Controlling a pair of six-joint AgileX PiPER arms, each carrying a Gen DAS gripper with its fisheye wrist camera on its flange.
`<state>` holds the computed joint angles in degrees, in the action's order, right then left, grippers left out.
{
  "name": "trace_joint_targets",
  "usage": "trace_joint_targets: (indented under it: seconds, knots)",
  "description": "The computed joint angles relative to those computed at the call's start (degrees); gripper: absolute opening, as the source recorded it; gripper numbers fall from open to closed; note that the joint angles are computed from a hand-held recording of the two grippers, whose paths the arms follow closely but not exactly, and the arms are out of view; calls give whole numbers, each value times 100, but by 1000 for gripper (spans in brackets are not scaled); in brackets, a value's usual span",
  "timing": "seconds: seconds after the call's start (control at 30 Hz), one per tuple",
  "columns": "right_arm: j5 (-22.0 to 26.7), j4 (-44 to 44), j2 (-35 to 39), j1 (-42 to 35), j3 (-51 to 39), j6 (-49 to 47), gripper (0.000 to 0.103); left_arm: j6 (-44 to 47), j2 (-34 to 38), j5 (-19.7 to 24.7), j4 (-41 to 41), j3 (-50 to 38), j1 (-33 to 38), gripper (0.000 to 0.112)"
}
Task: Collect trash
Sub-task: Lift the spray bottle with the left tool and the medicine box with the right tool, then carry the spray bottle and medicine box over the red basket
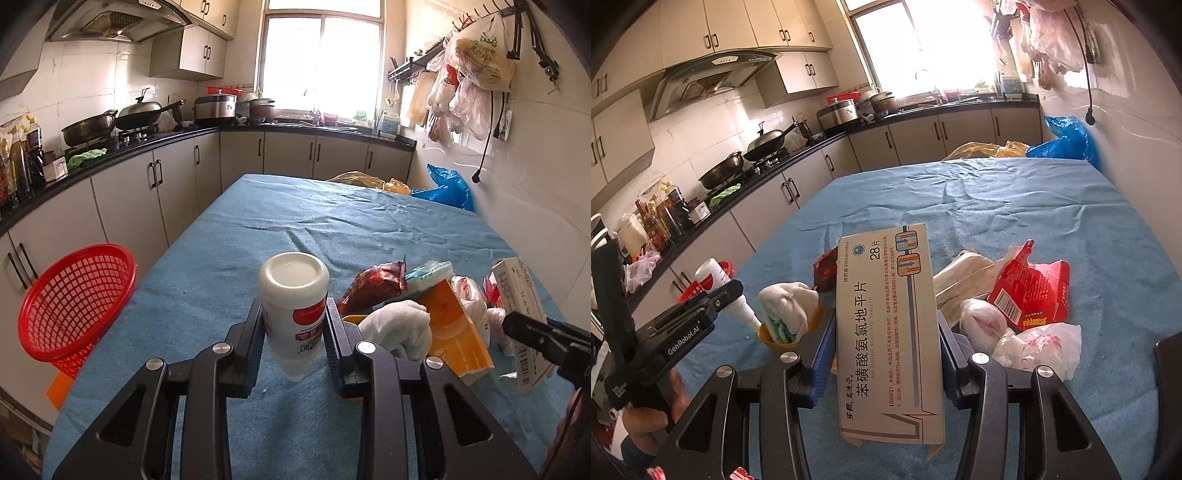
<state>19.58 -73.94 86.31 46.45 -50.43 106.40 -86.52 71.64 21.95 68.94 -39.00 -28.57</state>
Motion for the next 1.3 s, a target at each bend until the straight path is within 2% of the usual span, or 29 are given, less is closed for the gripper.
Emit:
trace_joint_targets:
  seconds: [0.5, 1.3]
  knots:
    - [328, 760, -51, 480, -516, -924, 53, 226, -451, 170, -149, 196, 16, 29]
    - [465, 1779, 482, 712, -1401, -2164, 53, 1056, -1015, -121, -887, 394, 598, 29]
